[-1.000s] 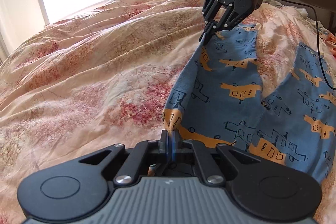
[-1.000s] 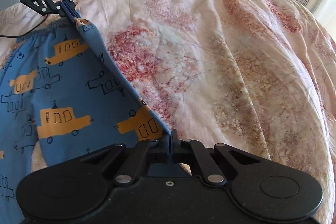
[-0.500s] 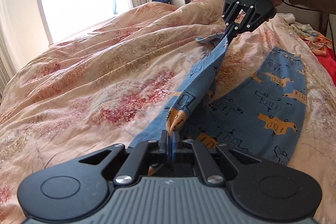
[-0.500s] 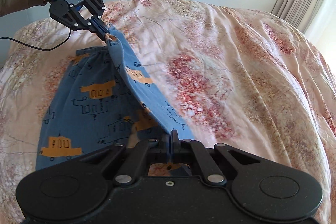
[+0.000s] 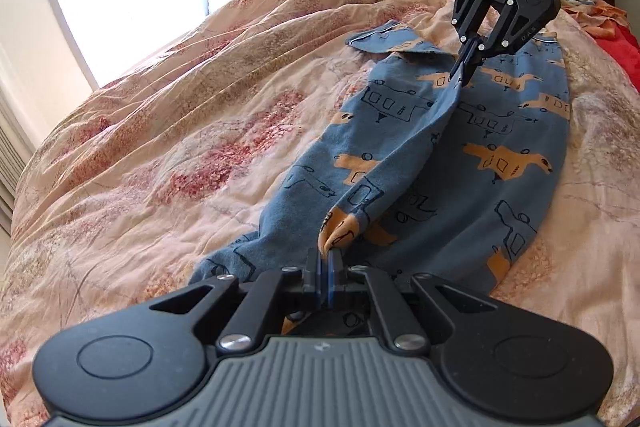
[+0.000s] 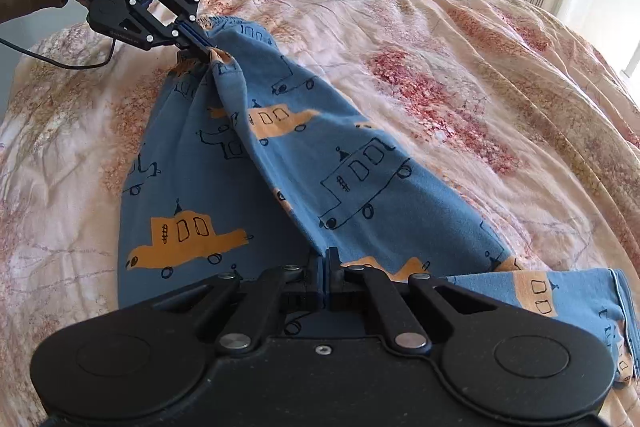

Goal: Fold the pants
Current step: 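Lift and fold one leg over the other with both grippers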

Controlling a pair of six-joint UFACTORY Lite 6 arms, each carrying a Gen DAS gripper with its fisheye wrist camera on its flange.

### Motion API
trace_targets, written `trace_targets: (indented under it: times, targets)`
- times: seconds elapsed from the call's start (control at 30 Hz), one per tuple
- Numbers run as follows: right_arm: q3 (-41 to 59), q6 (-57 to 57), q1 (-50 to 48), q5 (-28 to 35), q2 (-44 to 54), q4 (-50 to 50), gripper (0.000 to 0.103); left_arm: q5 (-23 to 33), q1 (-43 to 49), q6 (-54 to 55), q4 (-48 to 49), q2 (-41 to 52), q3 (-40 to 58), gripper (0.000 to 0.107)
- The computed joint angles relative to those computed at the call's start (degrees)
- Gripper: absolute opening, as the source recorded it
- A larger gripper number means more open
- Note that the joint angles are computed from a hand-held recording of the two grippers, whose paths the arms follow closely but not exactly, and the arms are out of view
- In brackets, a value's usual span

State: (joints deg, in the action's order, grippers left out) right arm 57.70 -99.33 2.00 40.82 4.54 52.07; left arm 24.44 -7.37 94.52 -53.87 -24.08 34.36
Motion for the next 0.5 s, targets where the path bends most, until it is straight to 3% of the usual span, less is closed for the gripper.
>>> trace_targets:
  times: [0.2, 0.37, 0.5]
  targets:
    - [-8.34, -0.85, -0.58, 4.45, -13.38, -4.27, 0.000, -0.34, -1.41, -0.89, 5.38, -9.55, -6.95, 0.003]
    - [-21.60, -0.31, 4.20, -0.86, -21.80, -4.88, 0.001, -4.28, -3.57, 0.62, 5.16, -11.10, -13.46, 0.003]
    - [-25.50, -2.28, 4.04, -1.42, -22.25, -0.50, 0.001, 0.68, -0.94, -0.32, 6.22, -12.81, -12.79, 0.004]
